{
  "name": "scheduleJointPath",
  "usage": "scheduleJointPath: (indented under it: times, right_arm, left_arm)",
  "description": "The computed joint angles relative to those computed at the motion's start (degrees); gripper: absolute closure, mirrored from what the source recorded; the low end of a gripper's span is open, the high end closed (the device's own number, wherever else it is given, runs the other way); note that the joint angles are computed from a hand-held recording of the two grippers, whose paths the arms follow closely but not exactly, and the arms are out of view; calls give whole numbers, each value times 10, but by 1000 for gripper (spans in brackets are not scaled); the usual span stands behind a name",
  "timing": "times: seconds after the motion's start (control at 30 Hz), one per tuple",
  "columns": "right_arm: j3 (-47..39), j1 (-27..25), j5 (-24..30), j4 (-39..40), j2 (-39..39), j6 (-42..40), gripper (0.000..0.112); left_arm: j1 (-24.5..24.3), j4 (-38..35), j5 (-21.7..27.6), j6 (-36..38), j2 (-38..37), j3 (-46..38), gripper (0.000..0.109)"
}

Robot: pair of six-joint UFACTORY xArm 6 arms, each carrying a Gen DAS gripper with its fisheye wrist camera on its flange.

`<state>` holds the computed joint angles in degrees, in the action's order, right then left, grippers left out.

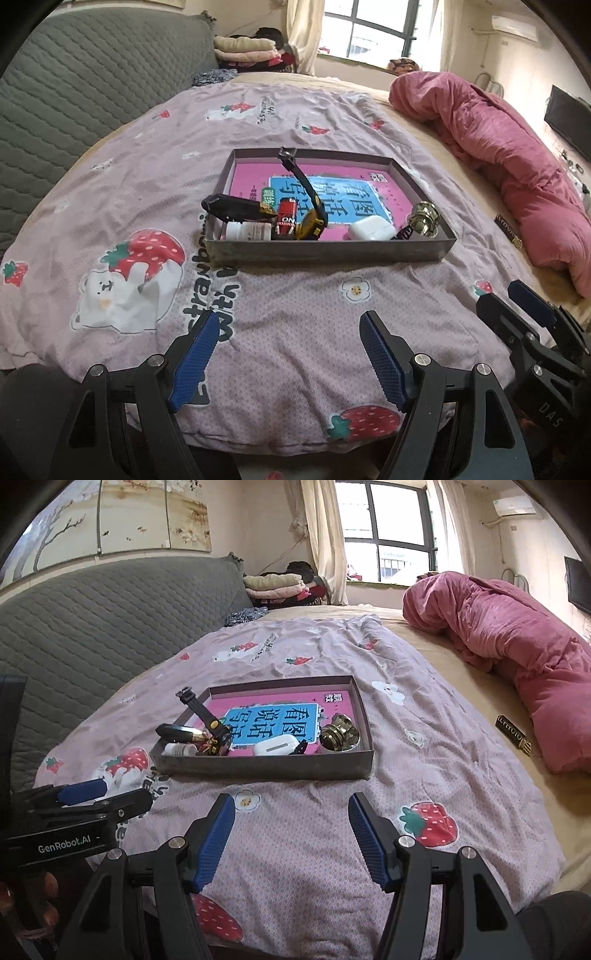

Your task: Organize rigid objects

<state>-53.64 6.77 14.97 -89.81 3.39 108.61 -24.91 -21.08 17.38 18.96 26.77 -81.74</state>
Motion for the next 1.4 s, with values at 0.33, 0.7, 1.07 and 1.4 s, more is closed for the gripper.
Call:
scheduleJointPath:
  times: [0.33, 0.7, 1.07, 1.4]
  right_arm:
    - [-27, 0, 21, 41, 51, -42, 49]
    - [-50, 6, 28, 30, 79, -57, 49]
    - [-64, -9, 8, 36, 101, -54, 49]
    - [-67, -9, 12, 24, 100, -44, 49]
  left_arm:
    - [7, 8, 17, -25, 49, -44, 29]
    - [7, 31, 23, -42, 85, -80, 29]
    - [5, 29, 16, -37, 88, -81, 29]
    - [2, 35, 3, -35, 85, -76, 29]
